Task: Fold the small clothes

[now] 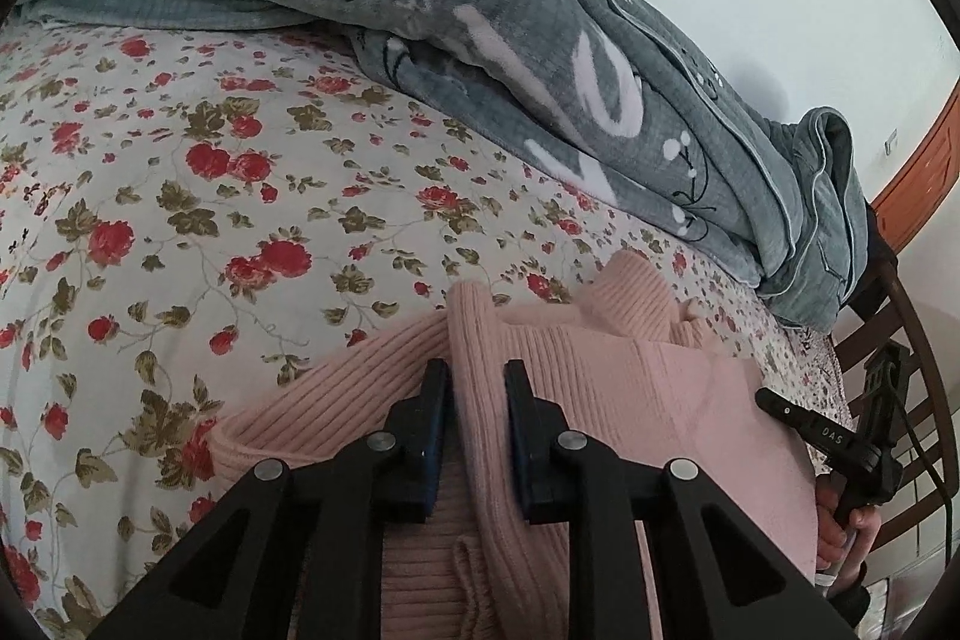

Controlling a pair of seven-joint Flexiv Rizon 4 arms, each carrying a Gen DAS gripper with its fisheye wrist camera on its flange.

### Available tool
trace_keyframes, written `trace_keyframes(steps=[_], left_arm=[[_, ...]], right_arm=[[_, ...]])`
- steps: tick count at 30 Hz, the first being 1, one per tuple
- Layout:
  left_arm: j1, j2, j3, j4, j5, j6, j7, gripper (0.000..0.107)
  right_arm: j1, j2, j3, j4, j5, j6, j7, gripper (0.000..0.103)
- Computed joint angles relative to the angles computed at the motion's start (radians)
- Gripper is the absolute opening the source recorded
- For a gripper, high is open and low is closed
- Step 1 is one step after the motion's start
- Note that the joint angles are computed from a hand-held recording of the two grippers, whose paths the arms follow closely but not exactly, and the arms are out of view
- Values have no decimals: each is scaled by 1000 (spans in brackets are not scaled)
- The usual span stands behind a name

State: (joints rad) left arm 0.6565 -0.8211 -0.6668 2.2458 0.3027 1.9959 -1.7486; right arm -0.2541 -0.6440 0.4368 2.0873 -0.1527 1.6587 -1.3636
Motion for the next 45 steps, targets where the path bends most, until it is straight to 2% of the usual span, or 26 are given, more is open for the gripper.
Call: trace_keyframes(steps=[22,30,36,39,42,45], left_arm=[[5,-11,-13,-7,-5,-15,28,24],[19,-20,-28,-2,-4,-11,30,24],[30,-26,-16,15,30,65,-1,22],[61,-53,-32,14,70,87,-31,11],[61,-56,-28,10,96,105,-43,8],[52,-56,-7,14,134,176,-59,8]], right_arm=[[24,1,-21,-8,6,-12,-28,10],[-4,-5,11,-12,18,-17,-37,10],[-10,-1,14,-5,28,-3,-31,10],[-11,0,14,2,26,14,-27,9],[-13,0,14,11,16,40,-19,5],[-75,-15,68,29,-11,110,-15,5]])
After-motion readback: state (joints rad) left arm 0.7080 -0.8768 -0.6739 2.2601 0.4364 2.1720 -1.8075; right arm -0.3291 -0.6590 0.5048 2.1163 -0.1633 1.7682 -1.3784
